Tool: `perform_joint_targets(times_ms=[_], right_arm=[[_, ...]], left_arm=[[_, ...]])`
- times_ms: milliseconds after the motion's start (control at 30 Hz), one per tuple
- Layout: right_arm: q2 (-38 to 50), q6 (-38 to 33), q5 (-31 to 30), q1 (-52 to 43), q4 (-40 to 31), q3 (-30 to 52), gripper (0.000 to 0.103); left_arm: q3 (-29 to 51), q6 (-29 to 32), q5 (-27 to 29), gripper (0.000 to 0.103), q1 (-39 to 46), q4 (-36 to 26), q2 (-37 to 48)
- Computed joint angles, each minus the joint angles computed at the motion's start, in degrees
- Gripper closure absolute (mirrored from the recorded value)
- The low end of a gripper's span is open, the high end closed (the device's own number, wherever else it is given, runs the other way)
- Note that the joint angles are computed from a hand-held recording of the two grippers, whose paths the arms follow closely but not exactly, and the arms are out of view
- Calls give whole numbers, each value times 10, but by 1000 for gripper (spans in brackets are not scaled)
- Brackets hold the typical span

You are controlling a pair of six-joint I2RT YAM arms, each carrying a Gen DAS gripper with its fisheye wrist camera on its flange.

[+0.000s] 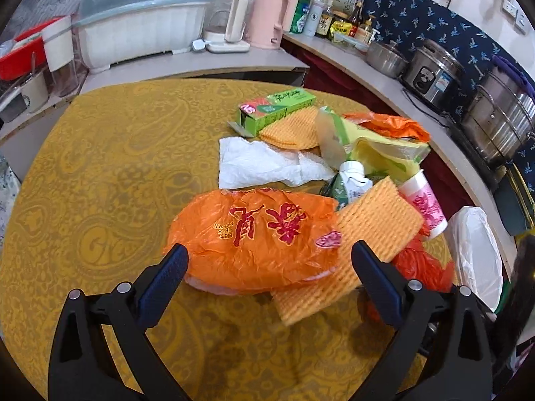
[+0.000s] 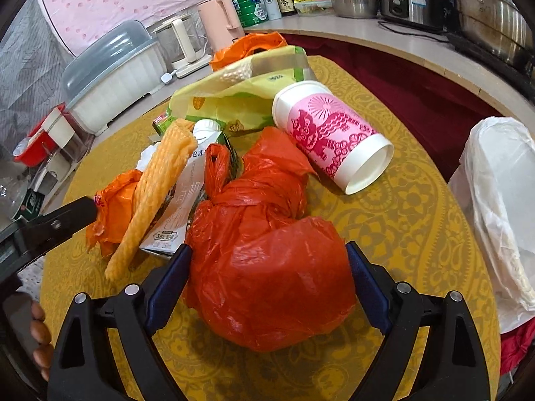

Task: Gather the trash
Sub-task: 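Grasp the orange printed bag with the left tool while the right tool grasps the red bag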

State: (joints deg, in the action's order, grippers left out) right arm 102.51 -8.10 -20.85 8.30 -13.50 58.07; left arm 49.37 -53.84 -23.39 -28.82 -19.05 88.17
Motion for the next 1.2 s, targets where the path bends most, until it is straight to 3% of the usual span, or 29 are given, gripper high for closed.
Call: perform_joint_targets(times_ms=[100,167,233,267,333,533,867,1200], right_arm=[[7,-1,-11,-5,-1,-1,20],[14,-7,-18,-4,-7,1,33],[11,-9,-20,1,-5,-5,38],[6,-11,-18,3,-1,-11,40],[-3,-17,-17,6,0,-20,43],[-58,-33,-36,-1,-9,-51,48],[-192,-53,-87,-37,-57,-77,49],[-279,-78,-173,-143,-118,-46,49]], left_arm=[[-10,5,27,21,18,29,15],[-14,11,48,35,26,40,23],[-19,14,60,46,30,46,24],[-23,10,56,47,27,48,20],[-28,7,49,63,20,47,10],[-30,-10,12,83,-9,11,-33],[-7,-59,-73,91,-95,-87,-127],[129,-64,-174,91,-209,-183,-111]])
